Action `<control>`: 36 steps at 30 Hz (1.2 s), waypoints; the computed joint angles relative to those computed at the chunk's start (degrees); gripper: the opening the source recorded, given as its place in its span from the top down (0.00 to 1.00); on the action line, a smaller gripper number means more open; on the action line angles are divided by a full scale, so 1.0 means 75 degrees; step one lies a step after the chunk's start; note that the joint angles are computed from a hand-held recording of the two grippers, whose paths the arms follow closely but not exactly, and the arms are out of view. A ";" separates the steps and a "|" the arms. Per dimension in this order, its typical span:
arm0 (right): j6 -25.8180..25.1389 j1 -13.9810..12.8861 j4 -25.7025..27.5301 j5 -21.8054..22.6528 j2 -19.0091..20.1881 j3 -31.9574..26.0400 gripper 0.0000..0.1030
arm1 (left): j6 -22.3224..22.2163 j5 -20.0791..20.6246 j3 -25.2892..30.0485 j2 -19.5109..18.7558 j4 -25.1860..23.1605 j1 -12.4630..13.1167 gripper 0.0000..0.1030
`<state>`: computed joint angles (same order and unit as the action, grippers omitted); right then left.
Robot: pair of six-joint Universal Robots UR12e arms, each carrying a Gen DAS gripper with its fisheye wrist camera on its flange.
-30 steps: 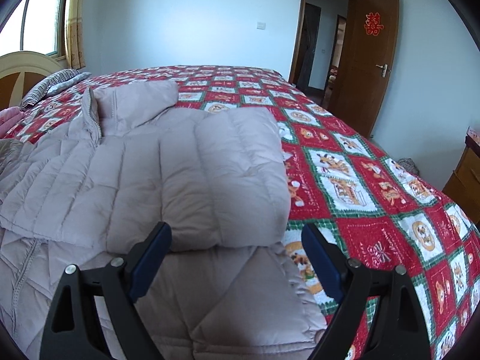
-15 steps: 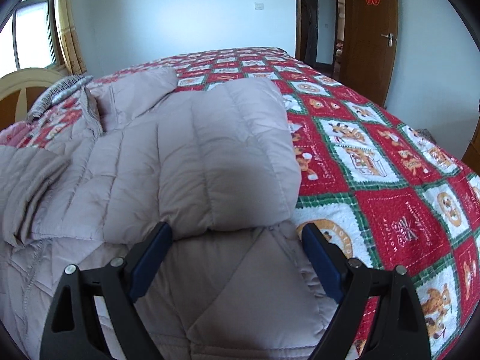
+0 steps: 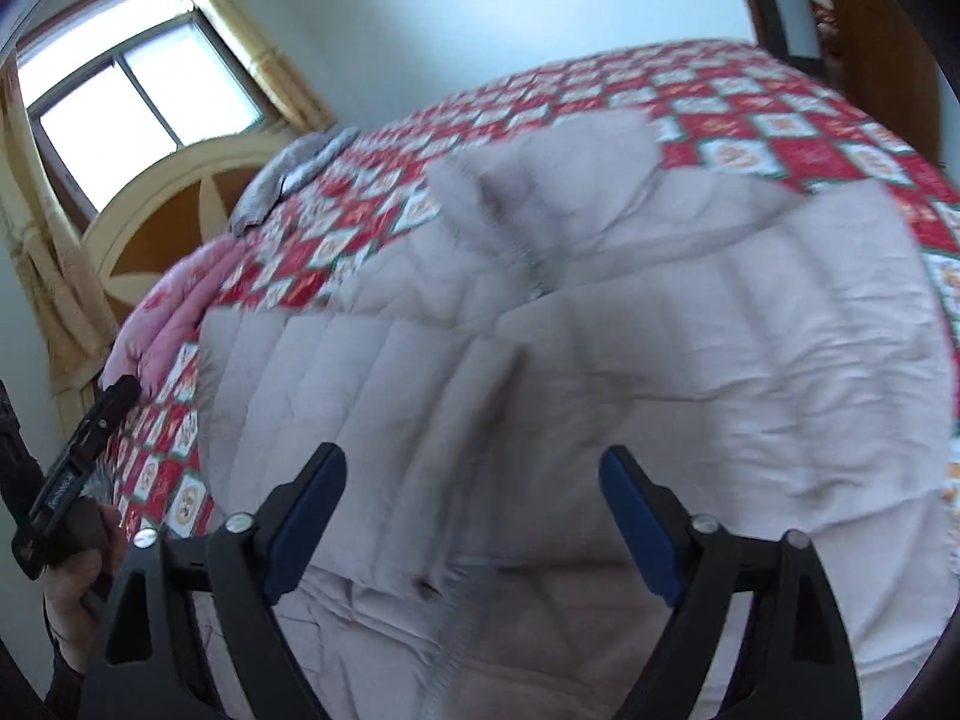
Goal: Fold large clothes
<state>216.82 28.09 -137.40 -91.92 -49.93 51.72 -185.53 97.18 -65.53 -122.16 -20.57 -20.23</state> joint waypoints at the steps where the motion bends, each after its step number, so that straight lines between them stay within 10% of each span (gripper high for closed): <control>1: -0.0088 0.0002 0.0572 0.0200 0.0266 -0.0471 0.34 | -0.0041 0.0085 -0.0057 0.0026 -0.0023 0.0029 0.01; 4: -0.0197 0.0013 0.0974 0.0616 0.0511 -0.0875 0.86 | -0.0157 0.0189 -0.0207 0.0122 -0.0097 0.0126 0.01; 9: -0.1023 0.0354 0.0689 -0.0943 0.0189 -0.0663 0.91 | -0.0518 0.0098 -0.0367 0.0225 -0.0069 0.0314 0.01; 18: -0.0536 0.0247 0.2046 -0.2545 -0.0228 -0.0147 0.84 | -0.0599 -0.0202 0.0160 -0.0092 -0.0550 0.0200 0.01; 20: -0.0395 0.0225 0.2410 -0.2689 -0.0206 -0.0116 0.53 | -0.0486 -0.0233 0.0393 -0.0215 -0.0813 0.0134 0.01; 21: -0.0305 0.0250 0.2221 -0.2940 -0.0274 0.0070 0.41 | -0.0443 -0.0251 0.0525 -0.0289 -0.0888 0.0094 0.01; 26: 0.0243 0.0347 0.1186 -0.3891 -0.0544 0.0523 0.41 | -0.0193 -0.0540 0.1237 -0.0700 -0.0904 -0.0085 0.01; 36: -0.0466 0.0163 0.1865 -0.2331 0.0536 -0.1083 0.41 | 0.1032 -0.0022 0.3096 -0.1987 -0.2732 -0.0429 0.01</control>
